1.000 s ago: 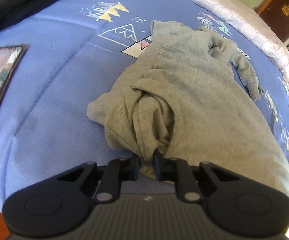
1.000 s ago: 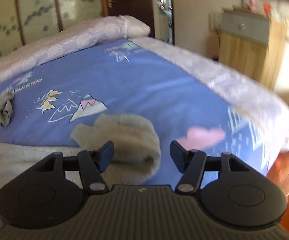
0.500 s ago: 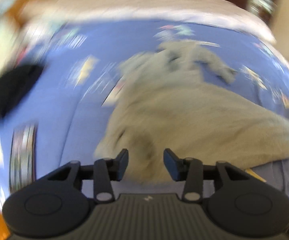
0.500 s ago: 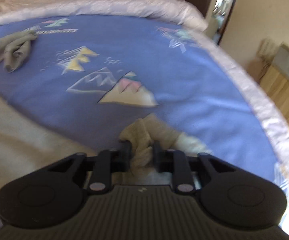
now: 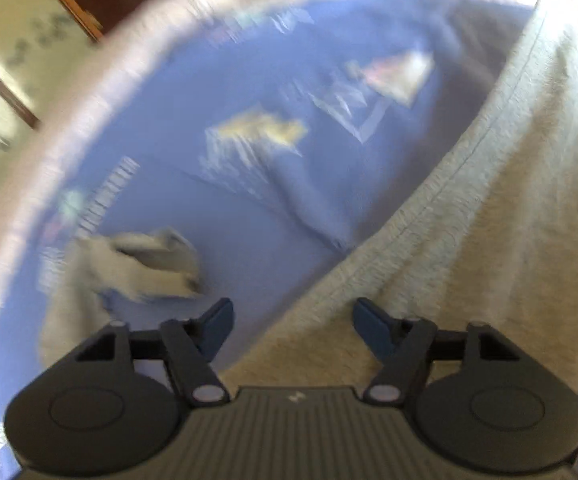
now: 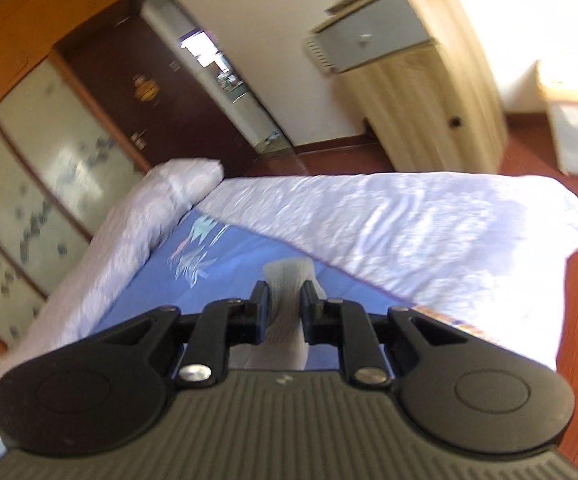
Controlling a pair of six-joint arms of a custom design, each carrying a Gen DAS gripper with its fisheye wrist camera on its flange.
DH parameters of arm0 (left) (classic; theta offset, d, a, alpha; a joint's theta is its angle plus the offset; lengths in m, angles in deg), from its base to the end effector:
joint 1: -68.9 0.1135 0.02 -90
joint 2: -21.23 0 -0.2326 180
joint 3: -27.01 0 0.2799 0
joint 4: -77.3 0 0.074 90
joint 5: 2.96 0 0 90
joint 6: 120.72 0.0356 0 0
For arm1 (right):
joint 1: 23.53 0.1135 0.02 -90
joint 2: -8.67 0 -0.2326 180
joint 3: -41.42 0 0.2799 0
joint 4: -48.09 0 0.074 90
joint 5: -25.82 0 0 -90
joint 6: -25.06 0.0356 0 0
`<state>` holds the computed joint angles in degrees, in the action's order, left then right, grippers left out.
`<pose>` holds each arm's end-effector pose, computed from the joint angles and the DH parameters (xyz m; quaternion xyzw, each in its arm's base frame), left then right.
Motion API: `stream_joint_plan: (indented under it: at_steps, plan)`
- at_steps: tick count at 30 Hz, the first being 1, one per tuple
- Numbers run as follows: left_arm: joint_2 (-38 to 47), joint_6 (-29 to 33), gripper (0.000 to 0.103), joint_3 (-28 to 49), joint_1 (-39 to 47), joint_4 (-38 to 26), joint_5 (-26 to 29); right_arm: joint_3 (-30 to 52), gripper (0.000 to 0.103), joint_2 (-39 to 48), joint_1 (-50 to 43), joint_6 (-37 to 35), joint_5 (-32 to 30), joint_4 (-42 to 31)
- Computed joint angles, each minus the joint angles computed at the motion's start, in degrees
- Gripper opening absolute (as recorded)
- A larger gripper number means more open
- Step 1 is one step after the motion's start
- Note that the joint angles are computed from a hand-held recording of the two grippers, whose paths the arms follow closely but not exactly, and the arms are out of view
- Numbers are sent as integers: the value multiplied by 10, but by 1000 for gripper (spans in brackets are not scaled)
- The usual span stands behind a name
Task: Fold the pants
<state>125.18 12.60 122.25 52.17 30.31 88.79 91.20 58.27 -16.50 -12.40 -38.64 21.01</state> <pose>0.3966 -0.1204 0.2063 0.4820 0.8250 0.0536 0.2903 0.2438 0.0146 0.2435 0.4281 0.7217 0.0900 0.5365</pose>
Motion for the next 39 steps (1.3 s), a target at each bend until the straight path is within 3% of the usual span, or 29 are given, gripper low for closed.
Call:
stream_joint_plan:
  at_steps: [1, 2, 3, 8, 11, 13, 14, 15, 17, 18, 21, 23, 25, 27, 32, 33, 35, 39]
  plan:
    - [11, 5, 45, 7, 3, -8, 11, -6, 16, -14, -13, 2, -14, -6]
    - [2, 14, 18, -1, 7, -6, 33, -8, 16, -22, -18, 2, -20, -16]
    - [-6, 17, 6, -8, 9, -8, 36, -6, 16, -19, -21, -7, -24, -20]
    - [-76, -11, 6, -70, 27, 50, 40, 35, 14, 72, -11, -75, -7, 14]
    - [-56, -72, 6, -17, 45, 33, 37, 94, 14, 176, -14, -71, -10, 54]
    - [1, -144, 10, 48, 43, 31, -12, 183, 20, 277, -31, -64, -32, 46]
    - [47, -176, 18, 105, 40, 10, -51, 221, 34, 322, -45, -61, -55, 45]
    - [99, -214, 33, 170, 34, -28, -96, 252, 58, 358, -58, -63, -81, 50]
    - [174, -287, 31, 265, 39, -101, -157, 276, 62, 389, -58, -46, -49, 50]
    - [178, -312, 31, 273, 49, -119, -149, 266, 62, 384, -58, -36, -42, 55]
    - [81, -325, 34, 158, 86, -82, -62, 151, 59, 308, -75, -18, -106, 121]
    - [-8, -308, 37, 52, 107, -40, -25, 90, 54, 264, -75, -30, -120, 119]
    - [-80, -291, 38, -15, 133, -35, 19, 42, 46, 237, -79, -36, -151, 126]
    - [-141, -280, 38, -66, 163, -46, 54, 25, 40, 237, -84, -24, -189, 132]
    - [-235, -267, 44, -118, 284, -117, 133, 48, 40, 289, -54, 36, -202, 169]
    - [-253, -263, 44, -128, 314, -131, 142, 67, 30, 308, -43, 42, -198, 155]
    - [-288, -253, 44, -150, 370, -154, 150, 123, 8, 347, -15, 43, -148, 69]
    - [-308, -233, 49, -155, 486, -197, 181, 80, 8, 254, 47, 70, 48, 29]
